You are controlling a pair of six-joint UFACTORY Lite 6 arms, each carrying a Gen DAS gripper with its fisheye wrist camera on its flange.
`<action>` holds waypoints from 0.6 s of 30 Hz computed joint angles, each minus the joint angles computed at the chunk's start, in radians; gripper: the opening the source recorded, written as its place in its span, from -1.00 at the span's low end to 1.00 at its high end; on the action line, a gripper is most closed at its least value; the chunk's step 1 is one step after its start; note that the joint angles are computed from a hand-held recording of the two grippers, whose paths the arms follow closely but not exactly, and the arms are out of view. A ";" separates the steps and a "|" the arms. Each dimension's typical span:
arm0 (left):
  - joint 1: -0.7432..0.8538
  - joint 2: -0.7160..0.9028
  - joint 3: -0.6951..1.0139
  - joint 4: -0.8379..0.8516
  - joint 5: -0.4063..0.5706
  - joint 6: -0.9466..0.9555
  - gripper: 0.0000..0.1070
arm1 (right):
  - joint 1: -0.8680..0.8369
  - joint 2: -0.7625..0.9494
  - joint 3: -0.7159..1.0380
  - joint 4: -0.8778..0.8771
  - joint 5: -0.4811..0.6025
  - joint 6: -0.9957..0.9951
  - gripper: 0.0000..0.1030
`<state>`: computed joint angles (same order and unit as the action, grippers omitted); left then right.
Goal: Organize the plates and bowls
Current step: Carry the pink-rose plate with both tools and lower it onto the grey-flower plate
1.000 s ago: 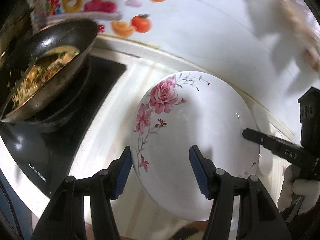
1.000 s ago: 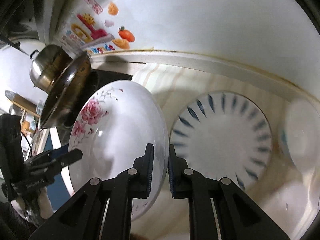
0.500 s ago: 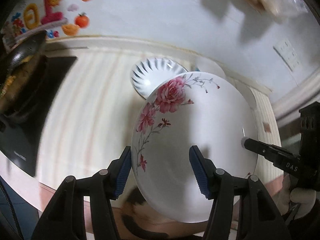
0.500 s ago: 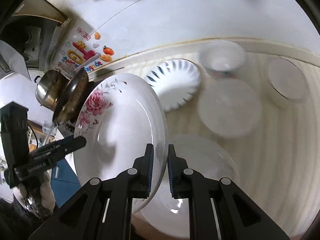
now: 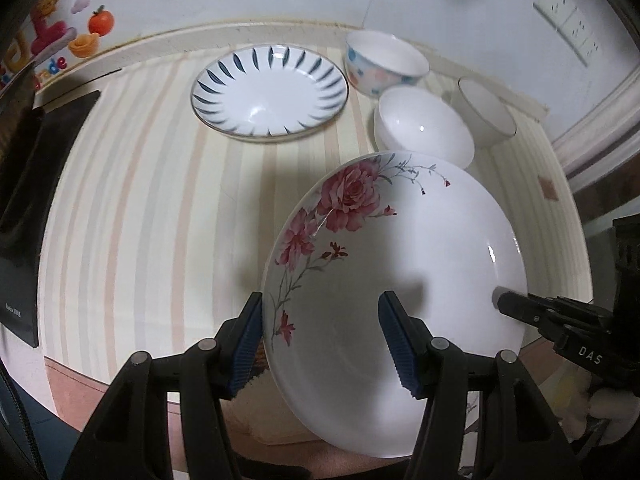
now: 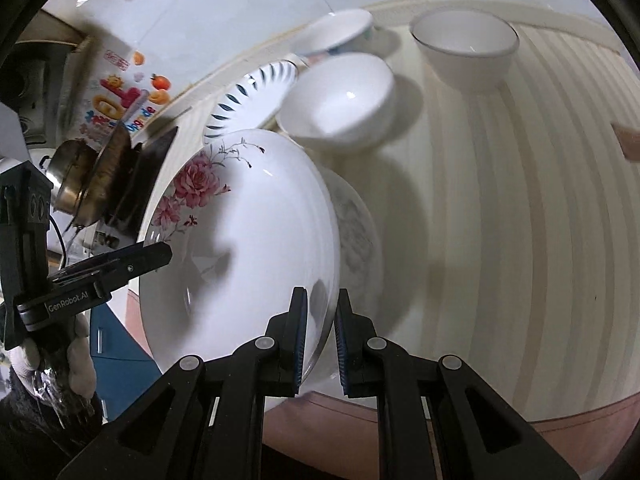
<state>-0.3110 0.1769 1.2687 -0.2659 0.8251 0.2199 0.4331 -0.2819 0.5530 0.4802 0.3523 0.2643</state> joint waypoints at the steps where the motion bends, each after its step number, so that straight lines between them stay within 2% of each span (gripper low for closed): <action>1: -0.007 -0.001 -0.012 0.004 -0.007 -0.006 0.04 | -0.007 0.002 -0.012 0.021 -0.004 -0.025 -0.71; 6: -0.031 0.029 -0.017 0.041 -0.017 -0.040 0.04 | -0.055 0.054 -0.031 0.169 -0.025 -0.205 -0.71; 11: -0.046 0.041 -0.025 0.081 -0.021 -0.068 0.04 | -0.076 0.120 0.006 0.229 -0.031 -0.287 -0.71; 18: -0.049 0.057 -0.031 0.105 -0.021 -0.087 0.04 | -0.078 0.204 0.096 0.177 -0.012 -0.255 -0.71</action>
